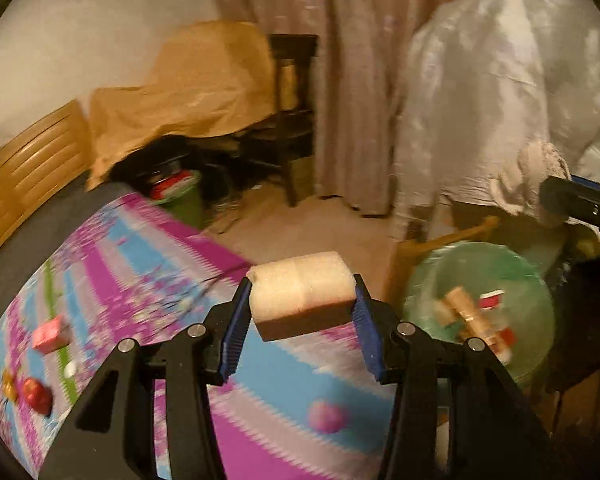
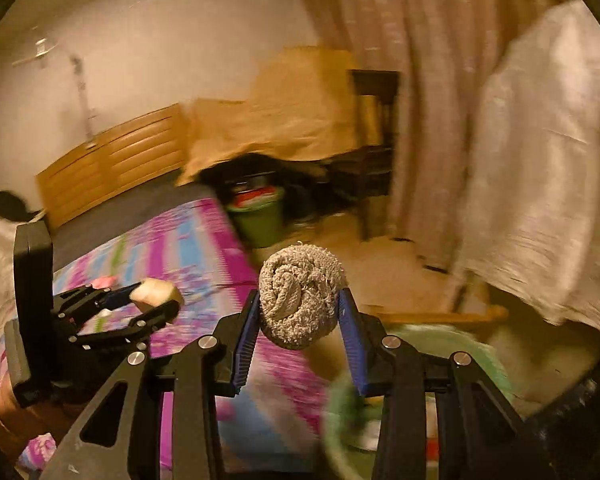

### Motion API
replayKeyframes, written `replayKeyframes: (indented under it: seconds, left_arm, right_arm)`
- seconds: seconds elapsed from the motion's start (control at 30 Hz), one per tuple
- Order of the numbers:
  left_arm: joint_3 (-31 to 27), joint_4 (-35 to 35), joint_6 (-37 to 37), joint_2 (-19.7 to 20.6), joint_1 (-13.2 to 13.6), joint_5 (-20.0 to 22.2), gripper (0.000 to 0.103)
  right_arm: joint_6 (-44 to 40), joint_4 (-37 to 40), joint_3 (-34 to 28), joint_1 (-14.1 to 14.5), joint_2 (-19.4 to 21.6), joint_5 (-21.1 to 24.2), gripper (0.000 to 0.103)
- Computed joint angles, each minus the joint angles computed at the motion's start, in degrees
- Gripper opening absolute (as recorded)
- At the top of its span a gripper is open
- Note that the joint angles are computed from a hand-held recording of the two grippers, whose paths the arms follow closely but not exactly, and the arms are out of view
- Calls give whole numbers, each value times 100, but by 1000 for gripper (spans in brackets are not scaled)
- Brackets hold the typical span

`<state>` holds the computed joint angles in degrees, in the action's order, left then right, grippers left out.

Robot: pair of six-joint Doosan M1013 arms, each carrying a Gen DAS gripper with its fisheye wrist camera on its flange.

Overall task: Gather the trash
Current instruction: 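Carry the bread piece and twine ball over the green basin, then open both grippers to drop the bread and twine ball into the basin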

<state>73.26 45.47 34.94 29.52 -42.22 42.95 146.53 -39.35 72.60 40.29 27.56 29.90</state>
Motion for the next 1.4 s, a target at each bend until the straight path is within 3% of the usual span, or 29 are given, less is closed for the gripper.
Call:
replayKeyframes:
  seconds: [0.2, 0.33, 0.67, 0.97, 1.03, 1.07, 1.1, 1.4]
  left_arm:
    - [-603, -557, 1105, 406, -146, -166, 47]
    - [-929, -971, 1780, 626, -189, -204, 47]
    - [-1601, -1631, 2811, 1107, -242, -25, 47]
    - [-2054, -2520, 3758, 1421, -163, 114, 47]
    - [-2237, -2883, 4033, 1540, -117, 253, 51]
    - [-2295, -2858, 4013, 1580, -114, 328, 64]
    - [-2304, -2777, 3942, 1601, -109, 330, 72]
    - [-2213, -2786, 3904, 1580, -86, 271, 72]
  right_arm:
    - [1094, -655, 708, -199, -408, 436, 41]
    - [1266, -705, 921, -253, -486, 621, 41]
    - [1007, -467, 515, -218, -164, 1154, 41]
    - [567, -14, 354, -392, -6, 1284, 42]
    - [447, 54, 327, -424, 43, 1253, 49]
    - [453, 10, 286, -430, 90, 1334, 58]
    - [397, 49, 275, -441, 109, 1329, 59]
    - [777, -105, 416, -429, 110, 1410, 59]
